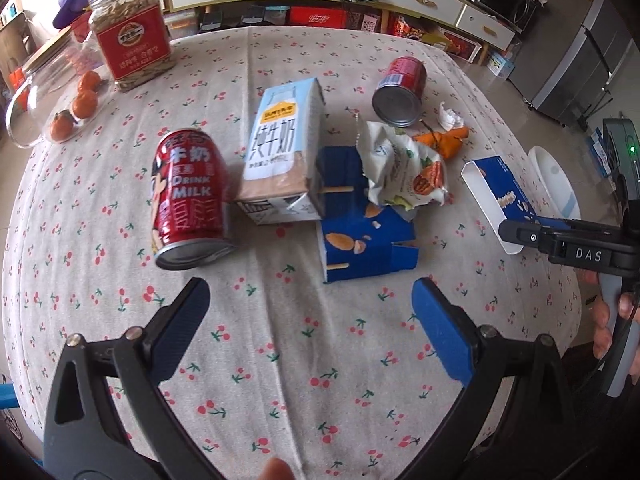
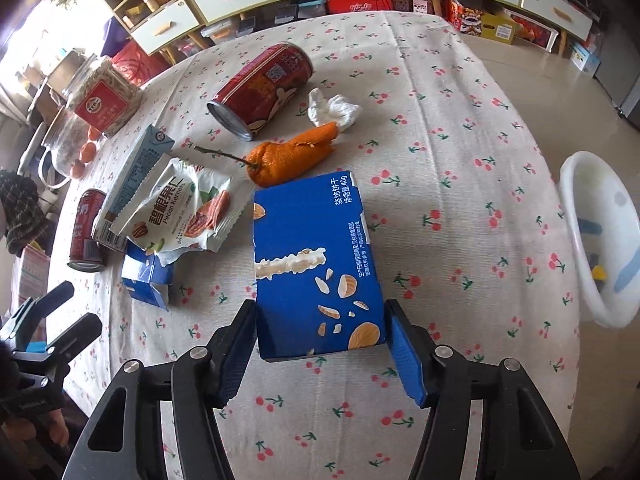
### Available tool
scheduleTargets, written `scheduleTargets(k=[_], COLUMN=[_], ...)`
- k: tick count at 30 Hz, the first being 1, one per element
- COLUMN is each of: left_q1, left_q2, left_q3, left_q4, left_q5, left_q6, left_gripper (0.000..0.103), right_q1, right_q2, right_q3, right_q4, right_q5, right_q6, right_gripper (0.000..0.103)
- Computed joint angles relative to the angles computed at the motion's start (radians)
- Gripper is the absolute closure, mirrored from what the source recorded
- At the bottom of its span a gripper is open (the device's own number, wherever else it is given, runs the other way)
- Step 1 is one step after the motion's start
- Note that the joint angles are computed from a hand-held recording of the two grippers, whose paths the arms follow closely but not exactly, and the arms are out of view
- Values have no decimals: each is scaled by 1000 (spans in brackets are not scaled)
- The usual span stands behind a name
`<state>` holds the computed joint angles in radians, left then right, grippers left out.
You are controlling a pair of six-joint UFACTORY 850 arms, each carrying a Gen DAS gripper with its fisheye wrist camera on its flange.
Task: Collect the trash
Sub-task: 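Grasp the blue nut snack box with the right gripper and lift it, then grasp the white pecan snack bag with the left gripper and lift it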
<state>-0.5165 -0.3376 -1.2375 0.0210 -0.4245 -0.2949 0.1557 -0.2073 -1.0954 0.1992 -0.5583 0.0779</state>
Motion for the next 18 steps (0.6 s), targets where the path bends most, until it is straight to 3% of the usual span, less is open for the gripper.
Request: scheduleTargets(k=[3,8,13,18], left_q1=[-9,-5,-6,-15], left_q2=[-10,-45,-97,-140], left_q3=[-17,-58,-103,-140], left_q4=[-33,-243,-433,-446], left_q5=[39,85,83,87], left_q6=[38,220,356,348], left_gripper=[3,19,36,51], right_q1=[-32,-75,-113,-144], right_q2=[28,64,99,122], right_q3=[23,56,89,109], right_q4=[17,45,68,85], right_q5=[9,14,14,15], right_q6=[-14,-41,-68,-85], right_gripper=[39,39,39,39])
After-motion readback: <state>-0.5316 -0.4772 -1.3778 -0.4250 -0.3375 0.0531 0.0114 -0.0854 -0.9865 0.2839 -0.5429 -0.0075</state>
